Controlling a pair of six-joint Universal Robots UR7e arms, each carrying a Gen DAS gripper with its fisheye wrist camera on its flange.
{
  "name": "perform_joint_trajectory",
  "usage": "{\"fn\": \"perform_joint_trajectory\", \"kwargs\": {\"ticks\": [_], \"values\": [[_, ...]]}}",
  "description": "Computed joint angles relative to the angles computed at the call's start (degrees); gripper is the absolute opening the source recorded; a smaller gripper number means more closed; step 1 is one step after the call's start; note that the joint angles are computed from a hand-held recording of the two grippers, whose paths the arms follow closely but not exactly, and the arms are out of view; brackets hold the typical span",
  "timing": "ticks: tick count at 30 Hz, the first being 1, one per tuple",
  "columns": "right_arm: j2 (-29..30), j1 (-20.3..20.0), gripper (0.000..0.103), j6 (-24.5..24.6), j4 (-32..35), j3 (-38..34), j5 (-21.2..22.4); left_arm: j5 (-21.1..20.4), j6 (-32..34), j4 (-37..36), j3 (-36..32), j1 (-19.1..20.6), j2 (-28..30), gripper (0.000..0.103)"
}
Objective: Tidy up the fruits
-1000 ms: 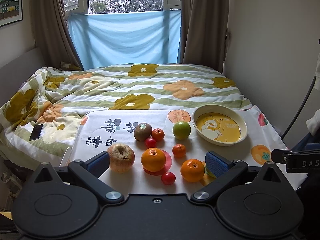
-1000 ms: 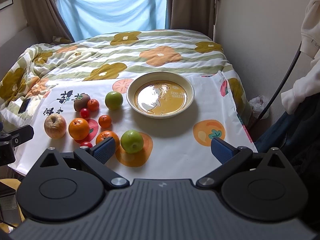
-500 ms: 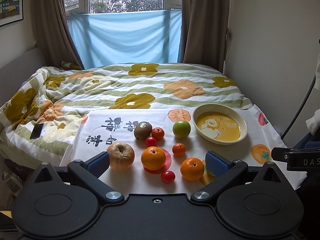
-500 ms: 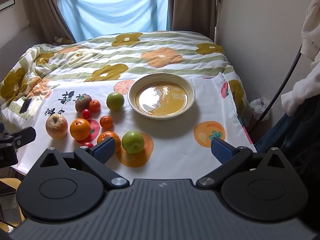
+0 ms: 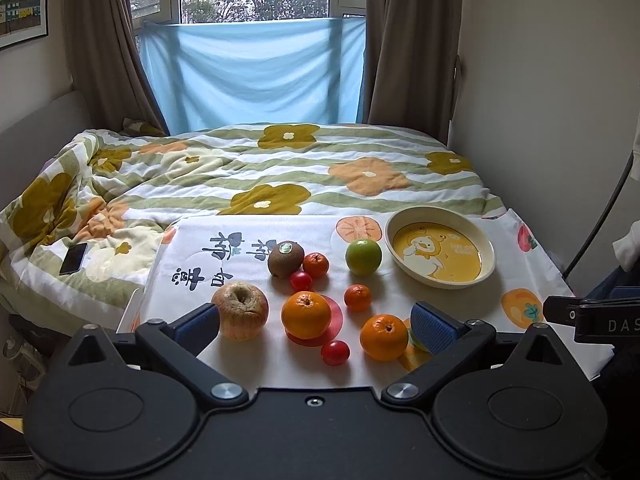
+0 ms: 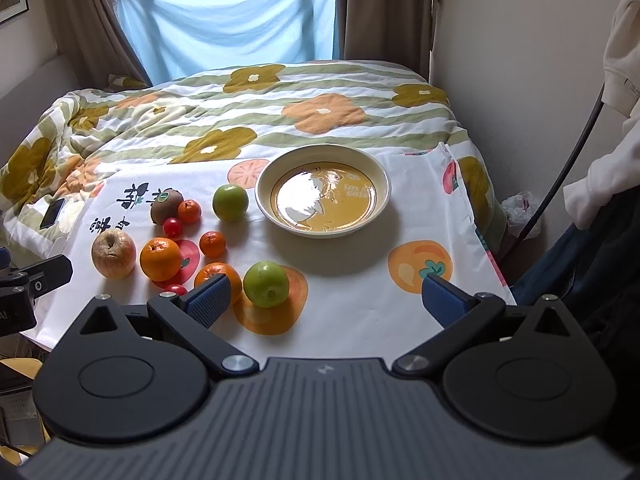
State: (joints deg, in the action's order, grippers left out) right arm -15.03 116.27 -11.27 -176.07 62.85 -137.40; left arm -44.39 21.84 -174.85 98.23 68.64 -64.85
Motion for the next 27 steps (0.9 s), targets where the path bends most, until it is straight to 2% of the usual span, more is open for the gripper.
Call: {"fn": "perform_joint_trajectory", "kwargs": {"ticks": [7,15,20,27], "values": [[-0.07,0.26,0.103,0.01,2.62,-0.89,1.68,1.86,-2.26,3.42,-1.27,-0.13,0.09,0.103],[0.54,-2.12,0.103,-4.94,3.54,-1.92,9.28,5.54,-0.05,-1.10,-1.60,1.28,1.49,0.103],[3.55,-2.65,0.103,-5.96,6.71,-6.57,12.08,3.34,3.68,0.15,-3.56,4.35,1.90,0.103],[10.64,-2.78,0.103,-5.33,12.25,-16.98,13.87,-2.54,11.92,4.67,-9.56,9.51,3.63,0.103]]}}
